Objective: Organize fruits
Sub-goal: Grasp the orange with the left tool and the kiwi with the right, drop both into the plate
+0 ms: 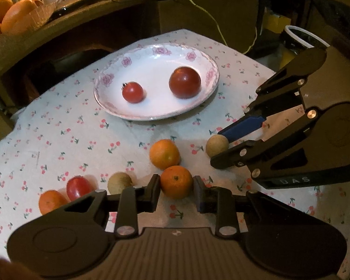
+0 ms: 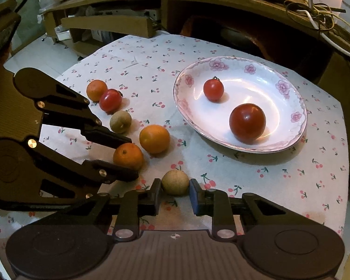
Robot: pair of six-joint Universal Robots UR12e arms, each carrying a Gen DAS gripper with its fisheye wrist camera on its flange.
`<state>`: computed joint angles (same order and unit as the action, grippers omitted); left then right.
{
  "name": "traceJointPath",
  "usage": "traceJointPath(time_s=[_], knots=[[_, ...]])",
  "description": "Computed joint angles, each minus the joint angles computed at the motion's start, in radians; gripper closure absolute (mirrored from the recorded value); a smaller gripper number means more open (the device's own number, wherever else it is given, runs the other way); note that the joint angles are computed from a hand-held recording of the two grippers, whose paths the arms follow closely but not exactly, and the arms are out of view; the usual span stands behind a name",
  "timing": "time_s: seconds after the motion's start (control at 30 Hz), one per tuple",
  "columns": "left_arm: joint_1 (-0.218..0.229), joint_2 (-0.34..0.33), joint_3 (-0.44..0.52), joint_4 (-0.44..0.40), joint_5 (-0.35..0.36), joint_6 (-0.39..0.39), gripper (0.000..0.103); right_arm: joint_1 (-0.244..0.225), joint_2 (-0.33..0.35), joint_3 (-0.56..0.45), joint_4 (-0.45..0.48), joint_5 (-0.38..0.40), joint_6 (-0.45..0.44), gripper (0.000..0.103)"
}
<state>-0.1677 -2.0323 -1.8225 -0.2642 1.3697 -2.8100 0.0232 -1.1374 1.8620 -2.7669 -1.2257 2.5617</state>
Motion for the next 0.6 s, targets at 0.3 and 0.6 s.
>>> traceJointPath(time_s=[0.3, 0.6], knots=[[-0.003, -0.003, 0.016, 0.058, 0.005, -0.023, 0.068, -0.012, -0.012, 0.006, -0.079, 0.033, 0.065, 0.076], [-0.013, -0.03, 0.061, 0.093, 0.04, -0.049, 0.068, -0.011, 0.002, -0.008, -0.152, -0.002, 0.131, 0.076]])
